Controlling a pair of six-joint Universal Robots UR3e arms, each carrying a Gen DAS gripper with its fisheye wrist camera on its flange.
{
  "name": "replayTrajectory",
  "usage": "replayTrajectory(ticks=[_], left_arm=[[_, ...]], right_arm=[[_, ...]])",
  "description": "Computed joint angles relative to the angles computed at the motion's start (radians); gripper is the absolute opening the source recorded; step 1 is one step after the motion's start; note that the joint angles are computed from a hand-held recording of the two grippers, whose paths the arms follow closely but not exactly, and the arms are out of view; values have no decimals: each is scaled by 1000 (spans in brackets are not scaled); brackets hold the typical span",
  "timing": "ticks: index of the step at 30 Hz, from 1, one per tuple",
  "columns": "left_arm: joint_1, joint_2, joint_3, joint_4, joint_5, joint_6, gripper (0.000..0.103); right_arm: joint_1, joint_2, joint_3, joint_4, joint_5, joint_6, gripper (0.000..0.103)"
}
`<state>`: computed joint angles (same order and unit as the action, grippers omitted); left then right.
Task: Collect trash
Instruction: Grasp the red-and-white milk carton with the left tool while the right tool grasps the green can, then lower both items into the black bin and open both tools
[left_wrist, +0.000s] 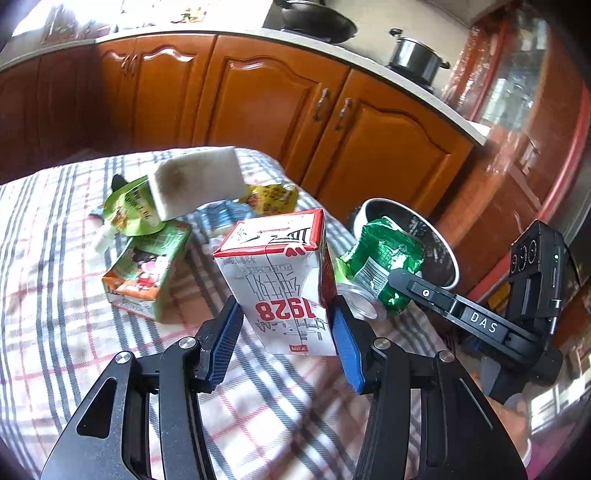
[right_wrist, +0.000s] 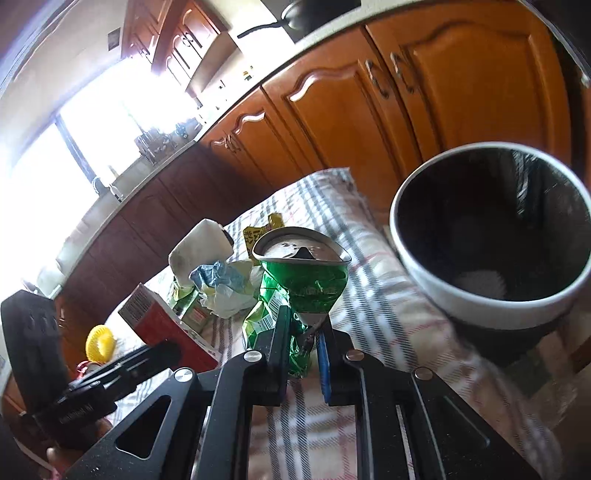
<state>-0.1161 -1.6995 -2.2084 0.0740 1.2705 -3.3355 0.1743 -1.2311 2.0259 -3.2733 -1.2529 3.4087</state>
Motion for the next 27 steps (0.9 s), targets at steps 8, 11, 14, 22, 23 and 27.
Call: replayTrajectory(ticks=[8, 11, 14, 22, 23, 27], left_arm=[[-95, -45, 91, -23, 56, 3, 47], [-134, -72, 139, -36, 76, 0, 47], [-172, -108, 201, -51, 93, 5, 47], [-237, -198, 338, -86, 119, 16, 46], [-242, -208, 350, -87, 121, 18, 46], [-256, -246, 409, -101, 124, 20, 46]], right_arm=[[-48, -134, 141, -58, -39, -29, 13], [-64, -172, 172, -69, -54, -39, 13], [-90, -206, 203, -75, -52, -50, 13], [-169, -249, 259, -102, -30, -63, 13], [-184, -255, 266, -106, -23, -65, 13], [-222, -268, 285, -121, -10, -68, 13]])
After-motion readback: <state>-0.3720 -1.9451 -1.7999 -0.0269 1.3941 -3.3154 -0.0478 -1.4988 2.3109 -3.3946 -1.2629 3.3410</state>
